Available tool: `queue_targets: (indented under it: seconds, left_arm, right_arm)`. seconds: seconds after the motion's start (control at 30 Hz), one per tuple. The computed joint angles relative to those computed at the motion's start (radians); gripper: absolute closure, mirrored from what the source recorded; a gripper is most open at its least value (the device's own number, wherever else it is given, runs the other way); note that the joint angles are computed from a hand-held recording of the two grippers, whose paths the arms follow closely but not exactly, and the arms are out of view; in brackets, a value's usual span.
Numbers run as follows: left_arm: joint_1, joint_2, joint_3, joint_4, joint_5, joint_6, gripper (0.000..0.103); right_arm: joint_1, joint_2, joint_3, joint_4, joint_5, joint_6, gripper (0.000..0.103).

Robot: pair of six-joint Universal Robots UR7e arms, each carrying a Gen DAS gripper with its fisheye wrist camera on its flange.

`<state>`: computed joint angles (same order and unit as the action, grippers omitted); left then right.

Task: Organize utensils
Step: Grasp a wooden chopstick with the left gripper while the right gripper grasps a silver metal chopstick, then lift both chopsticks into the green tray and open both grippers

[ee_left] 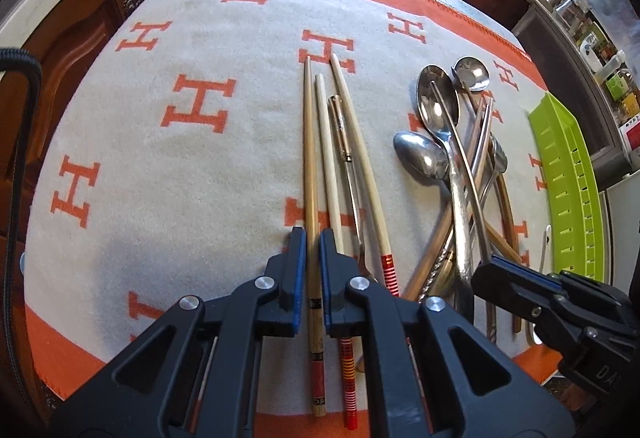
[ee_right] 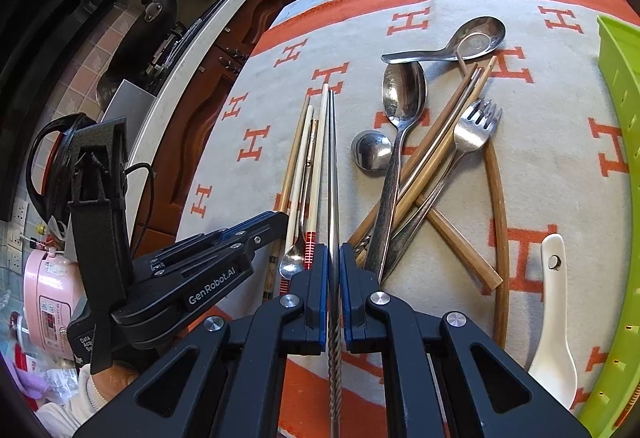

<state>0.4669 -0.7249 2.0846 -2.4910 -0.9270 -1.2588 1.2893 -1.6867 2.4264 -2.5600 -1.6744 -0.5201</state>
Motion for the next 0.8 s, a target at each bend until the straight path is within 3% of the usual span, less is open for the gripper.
queue_targets:
  seconds: [0.27,0.57,0.8]
  left_arm:
    - [-0.005,-0.023,0.050,-0.080,-0.002,-0.044,0.099]
    - [-0.074,-0.066,0.059,-0.074,0.007,-0.081,0.099]
    - [-0.119,0.003,-0.092,-0.147,-0.026,0.112,0.099]
  right_arm:
    - [-0.032,-0.068,0.004,0.034,0.042,-0.014,0.098]
    - [-0.098,-0.173,0.001,0.100,0.104,-0.043,0.098]
    - [-0.186,-0.285,-0.048,0.164,0.164,-0.060,0.098]
